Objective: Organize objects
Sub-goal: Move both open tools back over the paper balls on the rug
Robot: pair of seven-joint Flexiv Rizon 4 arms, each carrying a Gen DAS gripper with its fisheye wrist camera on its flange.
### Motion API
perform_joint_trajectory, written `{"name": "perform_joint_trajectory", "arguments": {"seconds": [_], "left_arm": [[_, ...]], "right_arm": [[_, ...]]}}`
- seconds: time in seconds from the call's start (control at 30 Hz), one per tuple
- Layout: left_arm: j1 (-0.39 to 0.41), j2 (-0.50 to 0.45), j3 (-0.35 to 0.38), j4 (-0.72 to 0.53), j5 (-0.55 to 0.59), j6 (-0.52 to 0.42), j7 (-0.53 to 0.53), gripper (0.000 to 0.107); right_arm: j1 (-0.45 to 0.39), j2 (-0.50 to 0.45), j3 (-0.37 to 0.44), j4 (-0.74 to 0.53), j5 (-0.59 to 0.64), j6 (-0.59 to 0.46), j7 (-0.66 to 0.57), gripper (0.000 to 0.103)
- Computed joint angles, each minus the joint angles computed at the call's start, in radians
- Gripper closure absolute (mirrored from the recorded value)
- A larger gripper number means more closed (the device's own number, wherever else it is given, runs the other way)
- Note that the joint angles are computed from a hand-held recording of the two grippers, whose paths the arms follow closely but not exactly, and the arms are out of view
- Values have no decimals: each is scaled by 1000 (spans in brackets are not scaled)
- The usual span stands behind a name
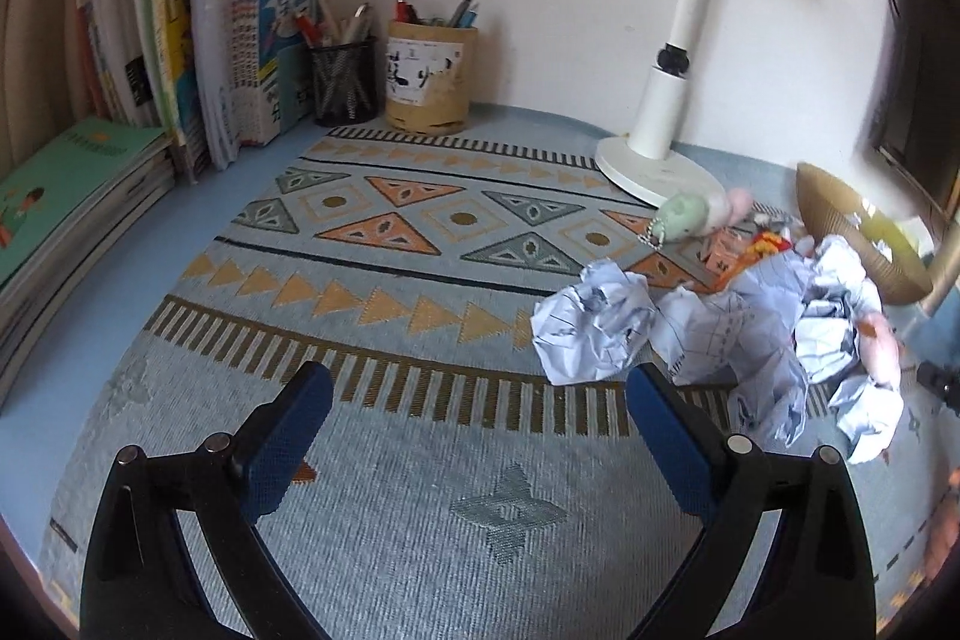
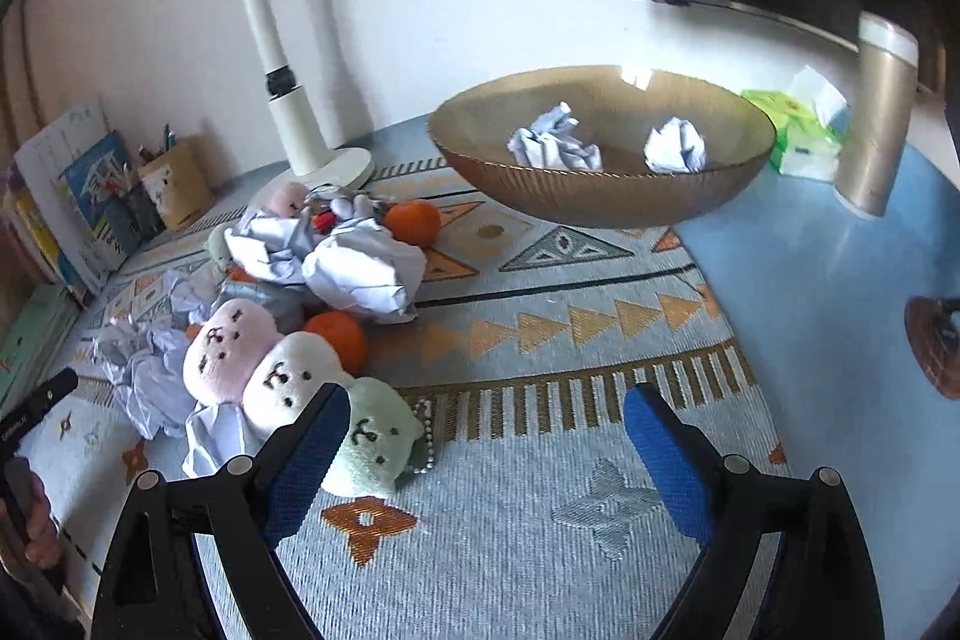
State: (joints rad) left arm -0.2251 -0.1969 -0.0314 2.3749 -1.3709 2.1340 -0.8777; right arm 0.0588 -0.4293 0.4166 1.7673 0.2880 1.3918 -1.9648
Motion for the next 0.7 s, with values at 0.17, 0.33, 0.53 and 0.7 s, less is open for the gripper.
{"name": "perform_joint_trajectory", "arguments": {"seconds": [0.17,0.33,0.53,0.7], "left_arm": [[2,-8,-3,-9,-7,-4,6,8],[9,-2,7,8,35,-9,-54,8],[10,-2,20,8,47,-26,-49,8],[36,71,10,38,206,-183,-168,8]], "right_arm": [[-7,-1,18,3,-2,2,-47,11],[-49,-6,66,-23,41,-63,-116,11],[-44,6,61,-48,139,-141,-227,11],[-36,-1,40,-112,141,-330,-348,11]]}}
